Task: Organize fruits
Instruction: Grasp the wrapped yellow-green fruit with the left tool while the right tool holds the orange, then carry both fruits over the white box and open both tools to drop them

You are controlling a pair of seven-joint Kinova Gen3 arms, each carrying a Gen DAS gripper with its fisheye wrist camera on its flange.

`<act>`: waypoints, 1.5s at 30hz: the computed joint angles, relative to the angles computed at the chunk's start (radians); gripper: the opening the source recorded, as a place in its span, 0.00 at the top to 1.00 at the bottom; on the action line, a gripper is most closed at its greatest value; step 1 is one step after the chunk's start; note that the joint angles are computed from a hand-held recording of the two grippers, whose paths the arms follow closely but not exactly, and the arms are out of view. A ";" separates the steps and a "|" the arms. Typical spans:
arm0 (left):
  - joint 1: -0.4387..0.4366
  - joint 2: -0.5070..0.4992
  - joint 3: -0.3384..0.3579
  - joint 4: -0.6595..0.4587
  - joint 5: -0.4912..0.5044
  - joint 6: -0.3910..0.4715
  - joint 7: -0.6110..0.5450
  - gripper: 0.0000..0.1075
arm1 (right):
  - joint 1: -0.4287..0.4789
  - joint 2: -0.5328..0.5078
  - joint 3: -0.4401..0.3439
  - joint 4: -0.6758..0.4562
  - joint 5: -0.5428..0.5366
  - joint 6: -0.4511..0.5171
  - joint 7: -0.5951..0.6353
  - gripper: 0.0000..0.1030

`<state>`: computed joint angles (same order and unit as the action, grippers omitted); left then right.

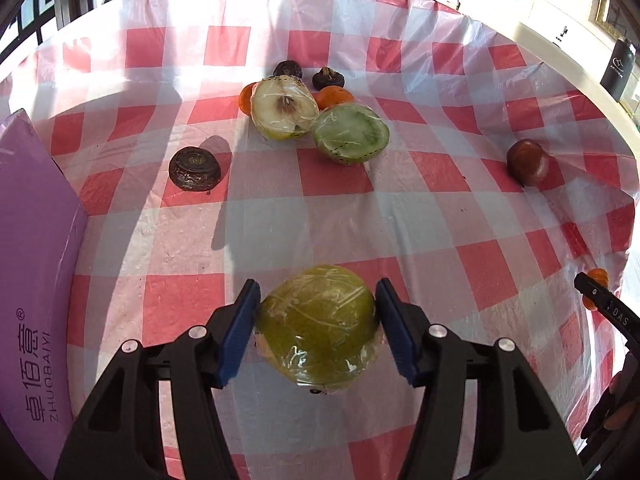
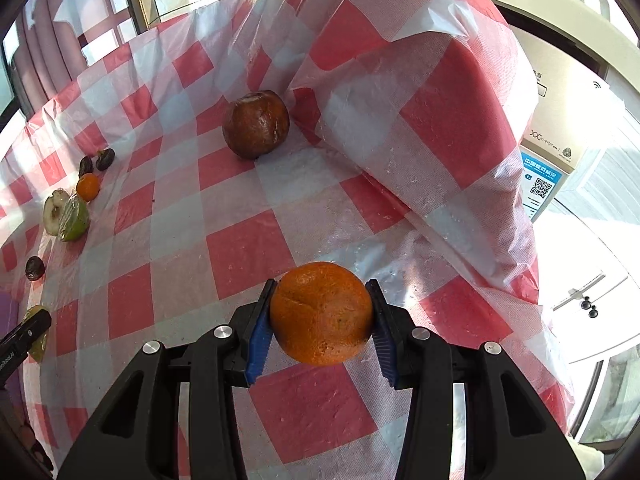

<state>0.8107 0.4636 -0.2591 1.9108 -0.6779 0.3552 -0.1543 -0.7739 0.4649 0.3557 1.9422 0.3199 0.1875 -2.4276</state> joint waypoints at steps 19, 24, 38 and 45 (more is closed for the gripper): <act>-0.089 -0.350 0.142 0.170 -0.185 0.051 0.025 0.44 | -0.201 -0.108 -0.171 -0.044 0.216 0.142 -0.202 0.57; -0.186 -0.422 0.201 0.206 -0.112 0.033 -0.098 0.44 | -0.179 -0.093 -0.259 -0.085 0.248 0.191 -0.245 0.57; -0.363 -0.625 0.247 0.289 0.061 0.019 -0.421 0.44 | -0.264 -0.074 -0.323 -0.214 0.359 0.226 -0.375 0.57; -0.475 -0.715 0.240 0.338 0.108 0.088 -0.536 0.44 | -0.294 -0.039 -0.357 -0.322 0.354 0.226 -0.361 0.57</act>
